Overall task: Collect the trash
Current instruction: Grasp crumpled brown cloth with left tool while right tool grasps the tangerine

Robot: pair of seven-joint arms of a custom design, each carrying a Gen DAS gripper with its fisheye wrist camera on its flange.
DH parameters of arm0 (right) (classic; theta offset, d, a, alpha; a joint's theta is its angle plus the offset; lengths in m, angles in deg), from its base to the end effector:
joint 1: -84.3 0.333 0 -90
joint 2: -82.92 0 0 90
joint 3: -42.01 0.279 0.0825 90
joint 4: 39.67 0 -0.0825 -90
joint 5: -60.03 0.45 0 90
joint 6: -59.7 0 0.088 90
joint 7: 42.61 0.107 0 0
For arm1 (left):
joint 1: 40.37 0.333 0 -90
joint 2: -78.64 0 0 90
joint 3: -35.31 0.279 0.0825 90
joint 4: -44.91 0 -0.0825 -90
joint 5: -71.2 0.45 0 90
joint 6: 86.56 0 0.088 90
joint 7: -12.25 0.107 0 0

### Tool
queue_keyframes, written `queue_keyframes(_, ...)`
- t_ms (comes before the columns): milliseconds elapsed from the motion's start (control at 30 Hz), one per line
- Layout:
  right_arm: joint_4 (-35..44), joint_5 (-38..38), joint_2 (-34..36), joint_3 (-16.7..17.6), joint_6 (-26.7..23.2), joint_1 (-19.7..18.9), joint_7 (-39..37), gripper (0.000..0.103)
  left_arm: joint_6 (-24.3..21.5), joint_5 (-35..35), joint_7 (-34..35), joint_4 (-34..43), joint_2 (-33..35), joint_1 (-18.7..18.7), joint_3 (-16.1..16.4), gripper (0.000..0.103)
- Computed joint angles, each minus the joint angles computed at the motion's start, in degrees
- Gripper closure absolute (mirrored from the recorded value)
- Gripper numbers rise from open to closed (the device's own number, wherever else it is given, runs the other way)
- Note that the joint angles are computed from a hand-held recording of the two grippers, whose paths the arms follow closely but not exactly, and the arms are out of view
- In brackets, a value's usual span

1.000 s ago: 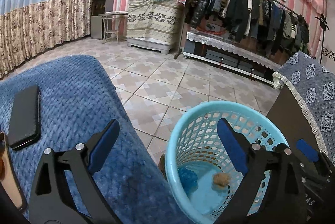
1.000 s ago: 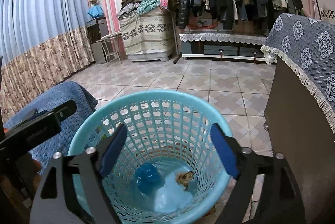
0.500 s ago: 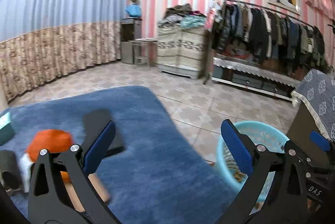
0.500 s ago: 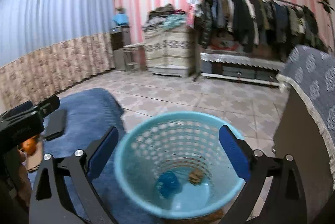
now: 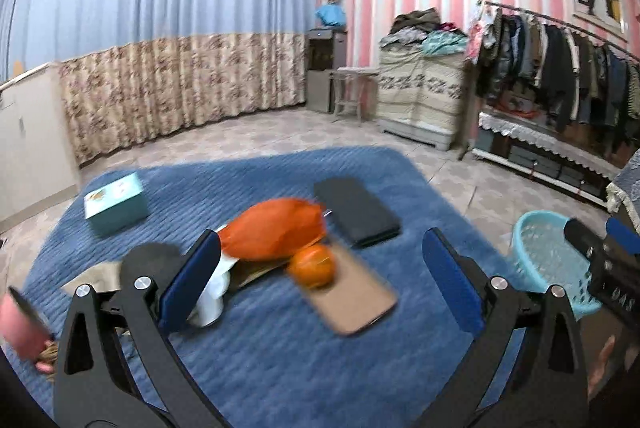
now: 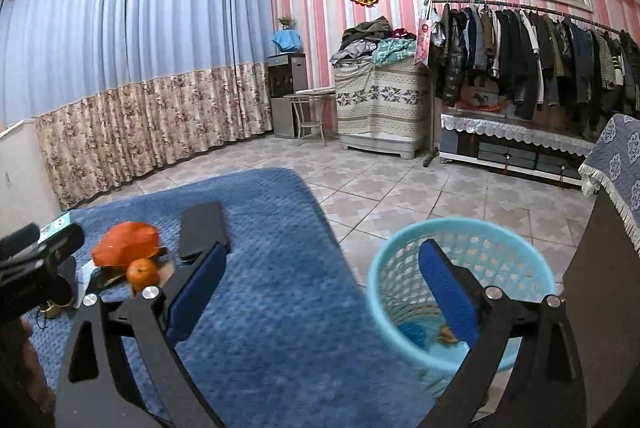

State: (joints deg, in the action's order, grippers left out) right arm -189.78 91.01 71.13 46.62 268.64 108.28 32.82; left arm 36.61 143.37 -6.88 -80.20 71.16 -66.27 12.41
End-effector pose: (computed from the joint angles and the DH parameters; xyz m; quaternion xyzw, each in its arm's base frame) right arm 0.4716 0.1814 0.3778 -0.6178 0.5526 -0.3262 0.4544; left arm 0.4197 -0.4225 0.4081 -0.6914 0.4937 -0.3163 0.4221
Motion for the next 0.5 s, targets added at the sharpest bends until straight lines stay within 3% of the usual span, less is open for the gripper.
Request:
queue_keyframes(100, -0.3, 1.8, 0.9, 1.2, 0.9, 0.7, -0.2, 0.008, -0.7, -3.9, 0.0, -4.8, -4.2, -0.1, -0.3, 0.006)
queue_keyframes(200, 1.5, 6.4, 2.1, 3.0, -0.7, 0.3, -5.8, 0.008, -1.3, -6.7, 0.0, -9.5, -8.1, -0.2, -0.8, 0.006)
queue_keyframes(400, 1.5, 5.9, 2.1, 2.7, -2.0, 1.5, -5.2, 0.008, -3.7, -12.1, -1.3, -19.3, -17.4, -0.5, -2.0, 0.006)
queue_keyframes(500, 2.8, 9.8, 3.0, 4.8, -2.2, 1.4, -10.6, 0.008, -4.3, -15.6, -1.0, -24.5, -22.6, -1.2, -1.9, 0.006)
